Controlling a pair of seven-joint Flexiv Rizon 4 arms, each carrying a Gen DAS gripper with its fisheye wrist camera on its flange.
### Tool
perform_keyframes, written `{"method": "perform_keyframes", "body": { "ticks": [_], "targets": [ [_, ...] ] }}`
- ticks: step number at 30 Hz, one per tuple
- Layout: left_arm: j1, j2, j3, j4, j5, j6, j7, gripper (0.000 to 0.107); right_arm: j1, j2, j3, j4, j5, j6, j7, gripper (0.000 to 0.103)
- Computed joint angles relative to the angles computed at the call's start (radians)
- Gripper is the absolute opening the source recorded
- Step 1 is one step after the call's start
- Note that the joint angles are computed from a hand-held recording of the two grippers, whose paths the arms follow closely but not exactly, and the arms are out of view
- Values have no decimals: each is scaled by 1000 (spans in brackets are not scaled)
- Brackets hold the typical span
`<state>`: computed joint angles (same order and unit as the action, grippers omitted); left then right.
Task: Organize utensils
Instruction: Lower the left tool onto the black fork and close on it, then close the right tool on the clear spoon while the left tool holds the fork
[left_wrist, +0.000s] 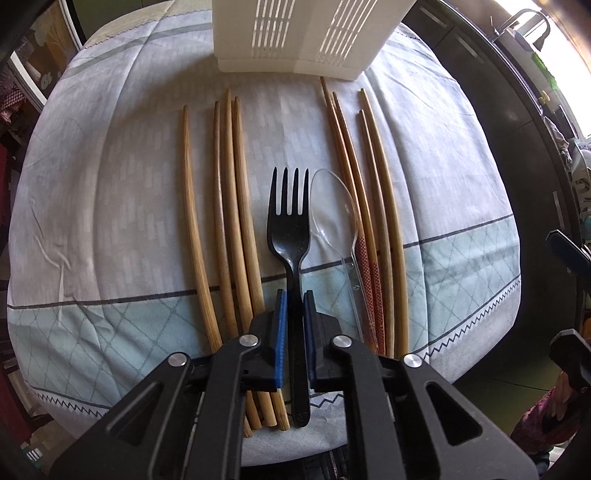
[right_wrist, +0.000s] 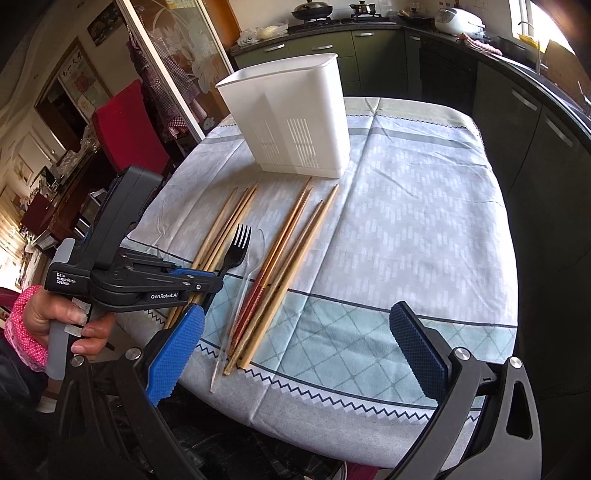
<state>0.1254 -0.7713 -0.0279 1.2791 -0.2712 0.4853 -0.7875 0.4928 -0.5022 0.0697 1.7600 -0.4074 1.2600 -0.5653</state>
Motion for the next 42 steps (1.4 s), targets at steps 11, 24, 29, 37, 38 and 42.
{"method": "perform_keyframes", "body": {
  "ticks": [11,24,29,37,38,42],
  "targets": [
    [80,78,-43,64,-147,79,105,9,-110,-201,211,-358,320,-249,-312,72],
    [97,67,-33,55,-163,60,131,9,-43,-408,155,-741,434,-580,-394,30],
    [102,65,-36,47,-168,51,143,9,-27,-448,133,-809,441,-629,-385,26],
    [101,62,-33,45,-166,50,150,9,19,-521,87,-931,401,-705,-363,9],
    [101,62,-33,45,-166,53,149,9,22,-522,83,-931,397,-698,-362,9],
    [101,58,-35,36,-169,67,147,9,24,-485,80,-871,388,-619,-365,9]
  ]
}}
